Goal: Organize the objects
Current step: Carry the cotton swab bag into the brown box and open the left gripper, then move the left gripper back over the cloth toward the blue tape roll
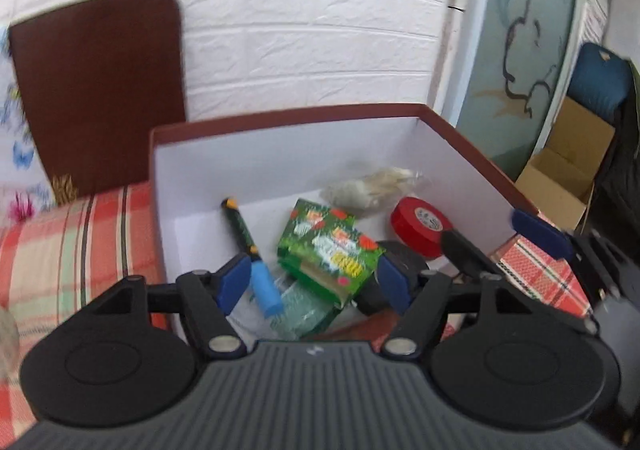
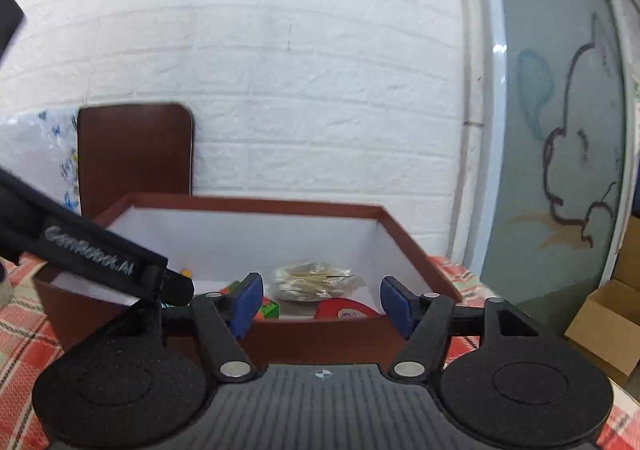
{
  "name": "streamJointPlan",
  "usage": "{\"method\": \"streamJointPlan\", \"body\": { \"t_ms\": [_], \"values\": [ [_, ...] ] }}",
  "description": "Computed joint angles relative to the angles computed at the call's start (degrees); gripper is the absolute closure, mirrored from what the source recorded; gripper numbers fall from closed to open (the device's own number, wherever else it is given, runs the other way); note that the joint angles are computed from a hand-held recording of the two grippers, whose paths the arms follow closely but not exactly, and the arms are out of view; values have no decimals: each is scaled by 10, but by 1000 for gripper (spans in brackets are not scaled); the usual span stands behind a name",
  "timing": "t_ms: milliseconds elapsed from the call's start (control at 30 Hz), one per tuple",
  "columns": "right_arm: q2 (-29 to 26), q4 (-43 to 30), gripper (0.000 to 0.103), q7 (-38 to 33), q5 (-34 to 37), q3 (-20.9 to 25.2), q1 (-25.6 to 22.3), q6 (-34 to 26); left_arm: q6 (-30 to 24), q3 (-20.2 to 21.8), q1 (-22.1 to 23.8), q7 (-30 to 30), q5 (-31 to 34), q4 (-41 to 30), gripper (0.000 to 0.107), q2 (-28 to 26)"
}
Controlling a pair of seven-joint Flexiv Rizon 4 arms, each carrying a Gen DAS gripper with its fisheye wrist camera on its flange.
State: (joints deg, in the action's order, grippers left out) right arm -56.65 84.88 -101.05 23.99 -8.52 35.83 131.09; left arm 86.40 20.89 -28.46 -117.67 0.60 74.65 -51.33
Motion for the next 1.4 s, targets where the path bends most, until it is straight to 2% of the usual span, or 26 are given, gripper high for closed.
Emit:
{"method": "streamJointPlan", "body": {
  "t_ms": [167, 267, 400, 467, 567, 633, 733, 833, 900, 933, 967, 1000, 1033, 1067, 1100, 1133, 1167, 1267, 1300, 1400],
  "values": [
    [34, 82, 36, 21, 3, 43, -10, 55, 39, 94, -71, -57, 19, 49, 36, 14],
    [58, 127, 35, 48, -16, 66, -22, 31, 91, 165, -132, -81, 15, 97, 36, 21],
    [86, 169, 36, 103, -62, 87, -31, -47, 171, 185, -172, -70, 15, 196, 36, 50],
    [97, 187, 36, 119, -97, 96, -33, -76, 191, 183, -179, -62, 12, 251, 36, 66],
    [109, 221, 36, 130, -180, 130, -48, -99, 176, 184, -183, -66, -19, 338, 36, 88],
    [112, 235, 36, 133, -239, 150, -52, -121, 157, 207, -198, -81, -56, 399, 36, 98],
    [111, 247, 34, 125, -298, 154, -31, -124, 165, 307, -278, -113, -124, 492, 36, 72],
    [105, 235, 33, 128, -385, 188, -45, -158, 154, 409, -363, -144, -204, 583, 34, 21],
    [94, 209, 33, 129, -435, 209, -48, -184, 121, 457, -406, -170, -252, 635, 34, -19],
    [84, 190, 35, 132, -464, 230, -58, -194, 115, 467, -408, -189, -256, 658, 33, -29],
    [71, 166, 37, 136, -488, 248, -62, -202, 147, 460, -394, -224, -258, 687, 32, -22],
    [57, 141, 37, 139, -506, 259, -58, -207, 215, 452, -364, -295, -224, 715, 32, 1],
    [43, 115, 37, 141, -518, 262, -46, -209, 302, 424, -324, -338, -218, 741, 32, 11],
    [29, 88, 37, 143, -530, 265, -34, -214, 351, 394, -288, -343, -225, 750, 31, 19],
    [8, 54, 37, 146, -548, 276, -27, -226, 376, 360, -268, -311, -264, 755, 31, 28],
    [-14, 16, 37, 147, -564, 286, -20, -240, 379, 345, -264, -287, -291, 755, 30, 32],
    [-30, -15, 37, 148, -569, 280, -1, -250, 370, 348, -270, -281, -297, 751, 30, 30],
    [-71, -113, 37, 154, -559, 233, 67, -296, 416, 317, -225, -287, -286, 755, 29, 43],
    [-87, -148, 37, 152, -563, 240, 73, -325, 428, 308, -211, -287, -284, 756, 29, 47],
    [-120, -214, 38, 130, -556, 278, 74, -385, 435, 285, -217, -269, -321, 759, 28, 45]
  ]
}}
